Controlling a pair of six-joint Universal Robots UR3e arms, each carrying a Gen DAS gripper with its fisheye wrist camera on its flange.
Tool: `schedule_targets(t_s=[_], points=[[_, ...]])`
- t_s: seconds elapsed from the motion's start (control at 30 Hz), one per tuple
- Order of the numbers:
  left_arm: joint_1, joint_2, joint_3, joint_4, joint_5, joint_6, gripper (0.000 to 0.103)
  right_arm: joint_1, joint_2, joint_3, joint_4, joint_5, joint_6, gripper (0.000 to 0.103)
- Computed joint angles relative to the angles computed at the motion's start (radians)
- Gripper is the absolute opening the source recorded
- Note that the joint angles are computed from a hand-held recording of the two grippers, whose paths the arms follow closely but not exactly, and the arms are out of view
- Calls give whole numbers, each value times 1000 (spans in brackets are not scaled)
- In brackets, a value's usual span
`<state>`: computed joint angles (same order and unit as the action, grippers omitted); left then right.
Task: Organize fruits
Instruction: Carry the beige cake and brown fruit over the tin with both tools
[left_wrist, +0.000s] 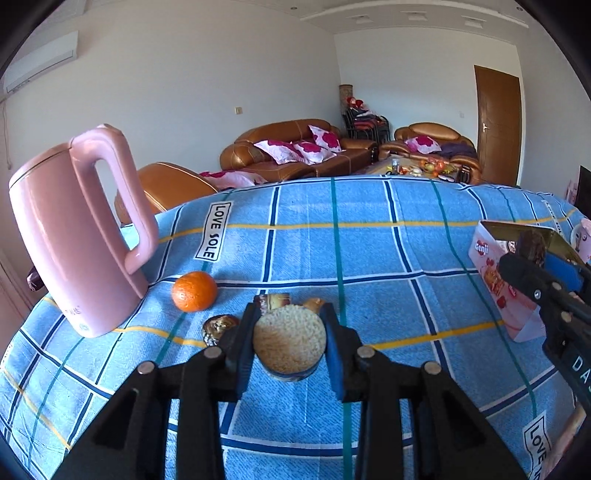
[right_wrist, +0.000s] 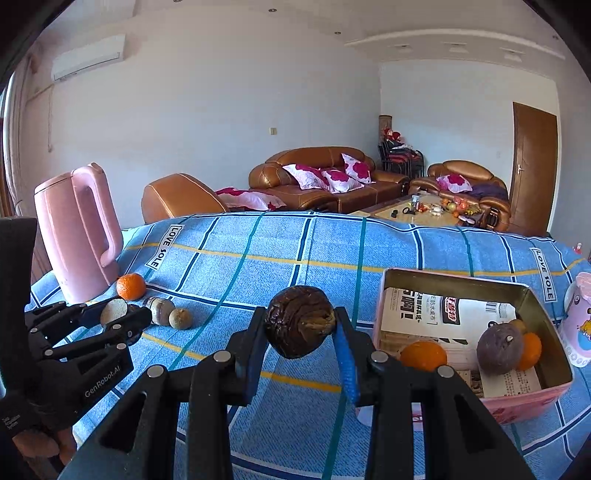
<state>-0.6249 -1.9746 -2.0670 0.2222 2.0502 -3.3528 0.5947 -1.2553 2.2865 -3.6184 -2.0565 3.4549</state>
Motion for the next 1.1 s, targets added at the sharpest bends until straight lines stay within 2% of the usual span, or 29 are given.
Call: schedule_targets(t_s=[0.23, 1.1], points=[[-56, -31, 43, -5, 70, -16, 35, 19, -1, 5, -11, -32, -17, 37], [-172, -124, 227, -130, 114, -99, 35, -73, -125, 216, -113, 1, -65, 37]])
